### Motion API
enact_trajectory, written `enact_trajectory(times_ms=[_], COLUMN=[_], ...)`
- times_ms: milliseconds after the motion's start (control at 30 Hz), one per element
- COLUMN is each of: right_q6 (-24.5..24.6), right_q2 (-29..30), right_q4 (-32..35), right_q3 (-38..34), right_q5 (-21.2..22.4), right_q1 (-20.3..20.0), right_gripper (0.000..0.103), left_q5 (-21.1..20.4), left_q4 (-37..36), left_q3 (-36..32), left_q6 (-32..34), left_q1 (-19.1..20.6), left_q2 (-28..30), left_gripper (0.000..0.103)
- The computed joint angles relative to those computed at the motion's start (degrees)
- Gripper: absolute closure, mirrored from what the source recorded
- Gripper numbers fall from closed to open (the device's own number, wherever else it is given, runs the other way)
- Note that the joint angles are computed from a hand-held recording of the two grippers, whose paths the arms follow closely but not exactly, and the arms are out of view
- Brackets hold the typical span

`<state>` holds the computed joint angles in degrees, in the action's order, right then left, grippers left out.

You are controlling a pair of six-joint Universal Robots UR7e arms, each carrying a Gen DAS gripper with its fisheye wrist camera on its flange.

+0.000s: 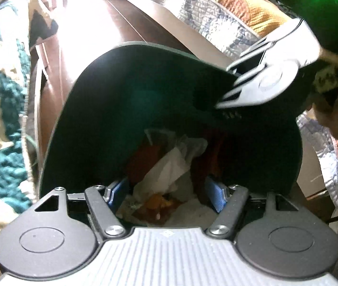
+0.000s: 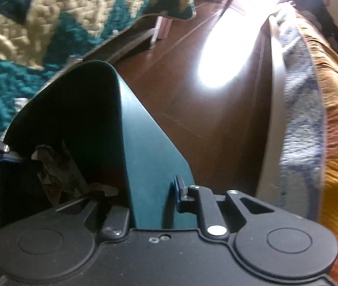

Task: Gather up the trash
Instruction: 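Carry the red snack wrapper into the green bin and open the left tool, then lower the green bin to the floor with the right tool and release it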

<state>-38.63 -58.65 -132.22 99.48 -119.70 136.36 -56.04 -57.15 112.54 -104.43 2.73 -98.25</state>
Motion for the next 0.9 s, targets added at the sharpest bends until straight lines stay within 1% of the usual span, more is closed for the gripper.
enact_trajectory(times_ms=[100, 233, 400, 500, 533, 667, 767, 900], right_q6=[2.53, 4.91, 5.42, 4.83, 4.05, 3.97, 3.21, 1.84], right_q2=[-0.21, -0.61, -1.01, -1.18, -1.19, -1.00, -1.19, -2.38], right_q4=[3.57, 5.95, 2.79, 0.58, -0.86, -3.64, -3.87, -4.18], right_q3=[-0.57, -0.67, 0.98, 1.97, 2.62, 4.22, 5.00, 6.82], right_q5=[1.95, 3.10, -0.05, -1.70, -2.72, -4.89, -6.49, -7.34], right_q1=[0.36, -0.10, -1.48, -2.70, -3.08, -5.11, -5.87, -5.58], right_gripper=[0.088, 0.090, 0.096, 0.100, 0.099, 0.093, 0.091, 0.090], left_q5=[-1.95, -4.53, -6.07, -6.07, -5.91, -5.59, -5.27, -5.49], left_q4=[3.90, 6.82, 7.21, 5.73, 5.14, 3.95, 4.11, 5.67], left_q3=[-1.71, -3.70, -4.00, -2.73, -2.30, -1.12, -0.93, -1.04], left_q6=[-3.13, -7.91, -11.33, -12.32, -12.29, -12.70, -12.37, -13.43], left_q1=[-2.36, -5.25, -8.06, -8.21, -8.01, -7.16, -7.04, -7.79], left_q2=[-0.01, 0.71, 2.02, 1.76, 1.74, 1.27, 1.46, 2.08], left_gripper=[0.033, 0.033, 0.033, 0.033, 0.033, 0.033, 0.033, 0.033])
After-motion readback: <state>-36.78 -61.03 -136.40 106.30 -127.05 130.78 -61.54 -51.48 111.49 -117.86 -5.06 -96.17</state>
